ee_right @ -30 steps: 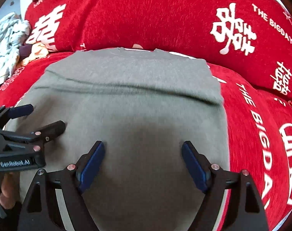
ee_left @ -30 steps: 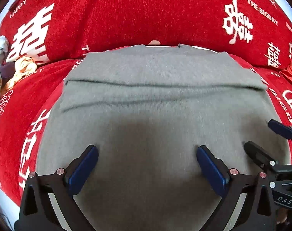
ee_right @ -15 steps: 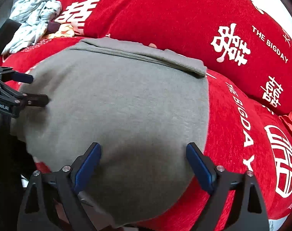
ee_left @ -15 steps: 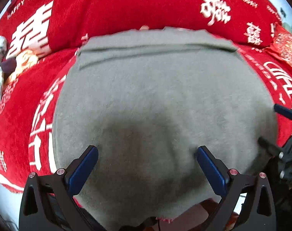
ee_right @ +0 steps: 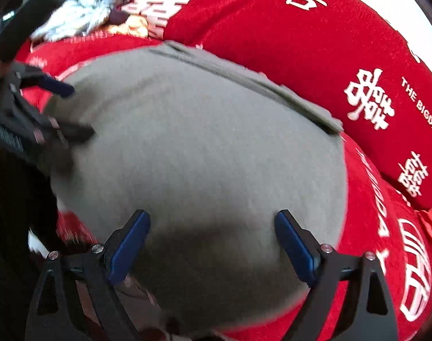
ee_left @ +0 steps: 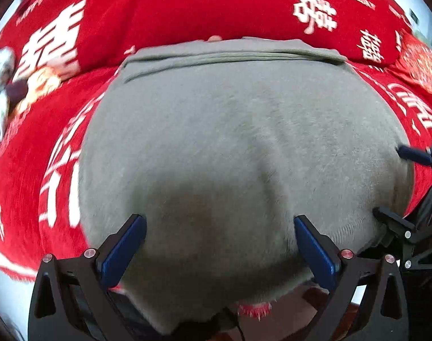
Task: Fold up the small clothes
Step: 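Grasp the sweater hem with both tools and lift it toward the collar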
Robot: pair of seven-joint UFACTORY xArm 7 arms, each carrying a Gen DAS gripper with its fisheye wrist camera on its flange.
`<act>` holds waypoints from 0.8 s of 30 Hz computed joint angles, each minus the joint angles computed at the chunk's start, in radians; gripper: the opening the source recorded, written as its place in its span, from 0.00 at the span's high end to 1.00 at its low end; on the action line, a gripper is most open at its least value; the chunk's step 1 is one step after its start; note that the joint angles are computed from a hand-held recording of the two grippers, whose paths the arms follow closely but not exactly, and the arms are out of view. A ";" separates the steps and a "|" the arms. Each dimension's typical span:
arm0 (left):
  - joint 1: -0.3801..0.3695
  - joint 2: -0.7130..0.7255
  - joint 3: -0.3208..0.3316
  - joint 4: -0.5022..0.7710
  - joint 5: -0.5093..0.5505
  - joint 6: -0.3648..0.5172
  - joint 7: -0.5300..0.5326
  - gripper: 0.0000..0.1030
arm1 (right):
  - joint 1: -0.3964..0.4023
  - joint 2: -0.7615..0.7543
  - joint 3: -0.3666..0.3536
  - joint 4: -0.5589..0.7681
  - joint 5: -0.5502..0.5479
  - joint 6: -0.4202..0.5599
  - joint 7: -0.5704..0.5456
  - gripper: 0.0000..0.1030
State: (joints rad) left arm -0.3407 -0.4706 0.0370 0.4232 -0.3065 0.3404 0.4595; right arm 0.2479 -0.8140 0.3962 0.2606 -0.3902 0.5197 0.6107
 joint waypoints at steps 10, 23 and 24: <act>0.100 0.097 0.202 0.080 -0.235 0.296 -0.066 0.00 | 0.080 -0.240 -0.260 -0.114 0.307 0.166 -0.003 0.10; 0.155 -0.051 0.099 0.014 -0.240 0.391 0.067 0.87 | 0.123 -0.261 -0.302 -0.145 0.430 0.123 -0.092 0.87; 0.162 -0.061 0.100 0.016 -0.236 0.408 0.073 0.87 | 0.124 -0.281 -0.326 -0.154 0.447 0.119 -0.113 0.87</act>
State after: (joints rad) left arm -0.1784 -0.5319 0.1373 0.4389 -0.5428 0.7488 0.5326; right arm 0.3719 -1.0954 0.0700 0.1065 0.0565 0.6383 0.4977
